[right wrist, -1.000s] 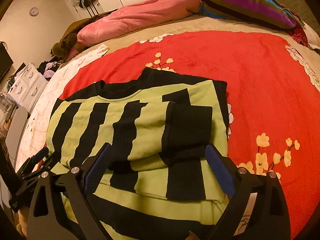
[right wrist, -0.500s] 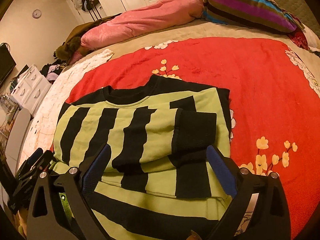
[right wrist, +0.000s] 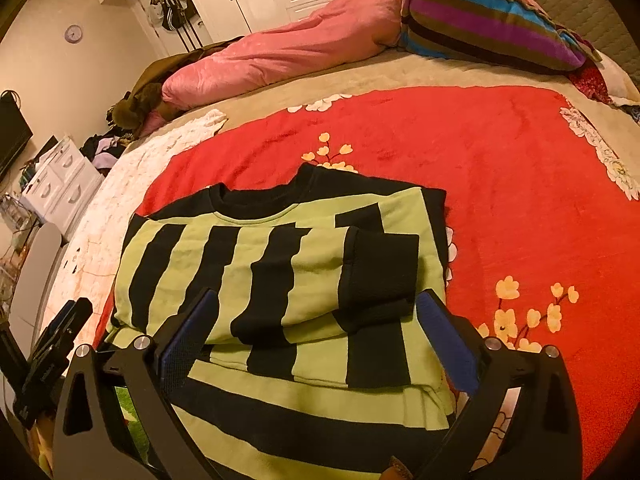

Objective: Fold small clothes
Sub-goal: 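Move both open grippers back over the sweater hem with the frog patch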

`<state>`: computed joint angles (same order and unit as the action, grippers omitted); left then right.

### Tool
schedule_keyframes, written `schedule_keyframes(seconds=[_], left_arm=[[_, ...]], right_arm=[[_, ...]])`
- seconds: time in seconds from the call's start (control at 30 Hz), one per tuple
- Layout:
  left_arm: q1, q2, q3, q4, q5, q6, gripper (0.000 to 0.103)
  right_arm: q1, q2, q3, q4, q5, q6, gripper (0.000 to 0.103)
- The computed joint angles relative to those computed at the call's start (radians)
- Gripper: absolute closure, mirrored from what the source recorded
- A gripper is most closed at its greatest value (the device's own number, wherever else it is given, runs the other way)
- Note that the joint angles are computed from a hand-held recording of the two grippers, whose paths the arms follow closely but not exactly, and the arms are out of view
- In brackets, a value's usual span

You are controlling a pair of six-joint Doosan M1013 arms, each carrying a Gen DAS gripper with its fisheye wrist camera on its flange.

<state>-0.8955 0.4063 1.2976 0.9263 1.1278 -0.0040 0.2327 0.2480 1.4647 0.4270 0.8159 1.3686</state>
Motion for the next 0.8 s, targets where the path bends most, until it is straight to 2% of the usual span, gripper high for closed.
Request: schedule_keyframes(seconds=[0.27, 0.47, 0.63, 0.8], left_arm=[[-0.011, -0.004, -0.004, 0.03, 0.059, -0.032, 0.01], [-0.022, -0.032, 0.022, 0.057, 0.105, -0.119, 0.01], [-0.034, -0.058, 0.041, 0.058, 0.176, -0.178, 0.01], [-0.045, -0.075, 0.045, 0.047, 0.219, -0.174, 0.01]], right_arm=[[-0.011, -0.017, 0.004, 0.023, 0.003, -0.018, 0.004], [-0.024, -0.036, 0.013, 0.049, 0.008, -0.04, 0.004], [-0.035, -0.058, 0.023, 0.066, 0.009, -0.06, 0.004], [-0.046, -0.072, 0.029, 0.087, 0.017, -0.076, 0.004]])
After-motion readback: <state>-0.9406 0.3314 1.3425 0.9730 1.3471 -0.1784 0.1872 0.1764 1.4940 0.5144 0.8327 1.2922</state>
